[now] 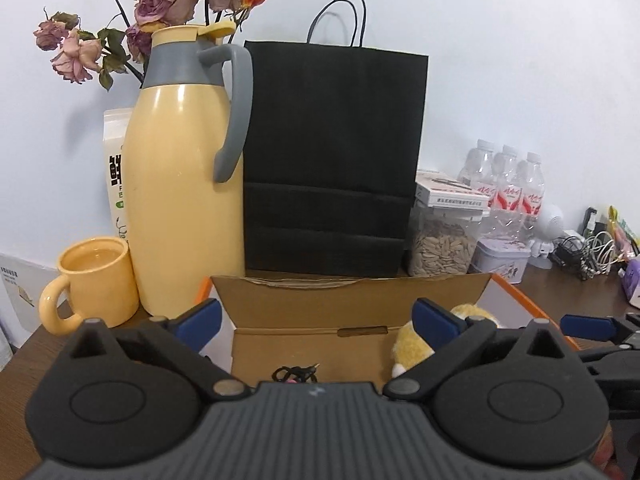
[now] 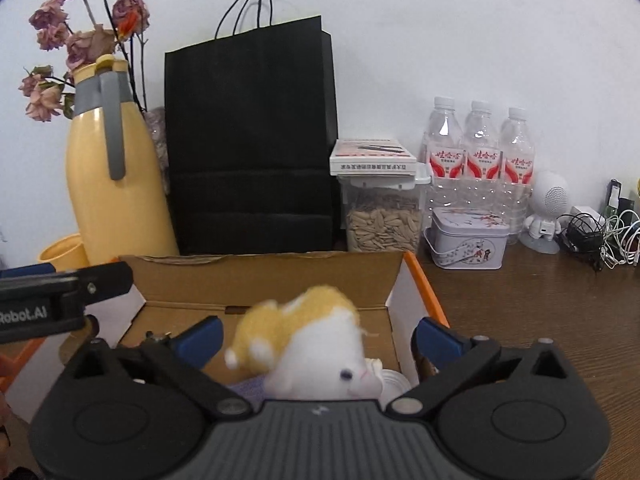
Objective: Organize objects
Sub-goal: 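Carry the plush toy and orange candy into the cardboard box and open both tools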
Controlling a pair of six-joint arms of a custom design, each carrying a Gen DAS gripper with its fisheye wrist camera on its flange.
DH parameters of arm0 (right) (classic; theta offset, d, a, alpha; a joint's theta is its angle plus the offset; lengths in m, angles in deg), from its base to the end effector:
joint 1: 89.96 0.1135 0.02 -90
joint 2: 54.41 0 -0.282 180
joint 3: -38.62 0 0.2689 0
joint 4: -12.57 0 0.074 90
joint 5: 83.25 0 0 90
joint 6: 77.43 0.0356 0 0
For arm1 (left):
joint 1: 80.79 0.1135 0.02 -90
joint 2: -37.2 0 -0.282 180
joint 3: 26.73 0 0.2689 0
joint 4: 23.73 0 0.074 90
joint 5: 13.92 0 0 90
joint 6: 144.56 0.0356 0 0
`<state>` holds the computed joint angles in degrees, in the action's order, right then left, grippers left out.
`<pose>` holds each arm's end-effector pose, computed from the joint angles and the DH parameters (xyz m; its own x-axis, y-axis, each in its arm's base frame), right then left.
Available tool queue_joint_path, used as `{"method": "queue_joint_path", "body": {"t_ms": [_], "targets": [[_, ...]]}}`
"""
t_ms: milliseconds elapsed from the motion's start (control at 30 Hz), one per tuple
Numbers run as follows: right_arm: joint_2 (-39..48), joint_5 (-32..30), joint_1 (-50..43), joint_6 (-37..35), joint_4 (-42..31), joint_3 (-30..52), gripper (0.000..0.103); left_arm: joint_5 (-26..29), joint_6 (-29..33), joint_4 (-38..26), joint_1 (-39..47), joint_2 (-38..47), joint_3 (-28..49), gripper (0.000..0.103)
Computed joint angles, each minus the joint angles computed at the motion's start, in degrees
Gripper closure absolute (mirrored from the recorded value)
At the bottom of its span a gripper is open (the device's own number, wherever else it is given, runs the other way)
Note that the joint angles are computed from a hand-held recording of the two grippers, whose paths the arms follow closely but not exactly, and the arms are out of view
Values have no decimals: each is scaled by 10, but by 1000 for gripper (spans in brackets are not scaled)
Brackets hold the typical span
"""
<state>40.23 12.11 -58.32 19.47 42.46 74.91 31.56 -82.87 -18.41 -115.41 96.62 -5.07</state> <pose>0.2402 0.1441 0.1135 -0.4571 -0.1412 -0.8781 -0.4004 0.9143 0.0614 0.1565 -0.0777 0.1383 -0.3498 -0.1694 -0.9214 -0.2814 0.9571 -0.0691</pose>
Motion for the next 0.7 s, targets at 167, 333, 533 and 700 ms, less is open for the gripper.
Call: {"method": "queue_joint_path", "body": {"t_ms": [167, 333, 533, 700], "targets": [[-11, 1, 9, 2, -4, -5, 0, -5, -8, -23, -4, -15, 5, 0], [-33, 5, 16, 4, -16, -10, 0, -14, -14, -76, -18, -75, 3, 0], [-118, 32, 50, -1, -45, -43, 0, -81, -55, -245, -88, -211, 13, 0], [-205, 49, 85, -5, -82, -81, 0, -164, -180, -440, -188, -290, 35, 0]]}}
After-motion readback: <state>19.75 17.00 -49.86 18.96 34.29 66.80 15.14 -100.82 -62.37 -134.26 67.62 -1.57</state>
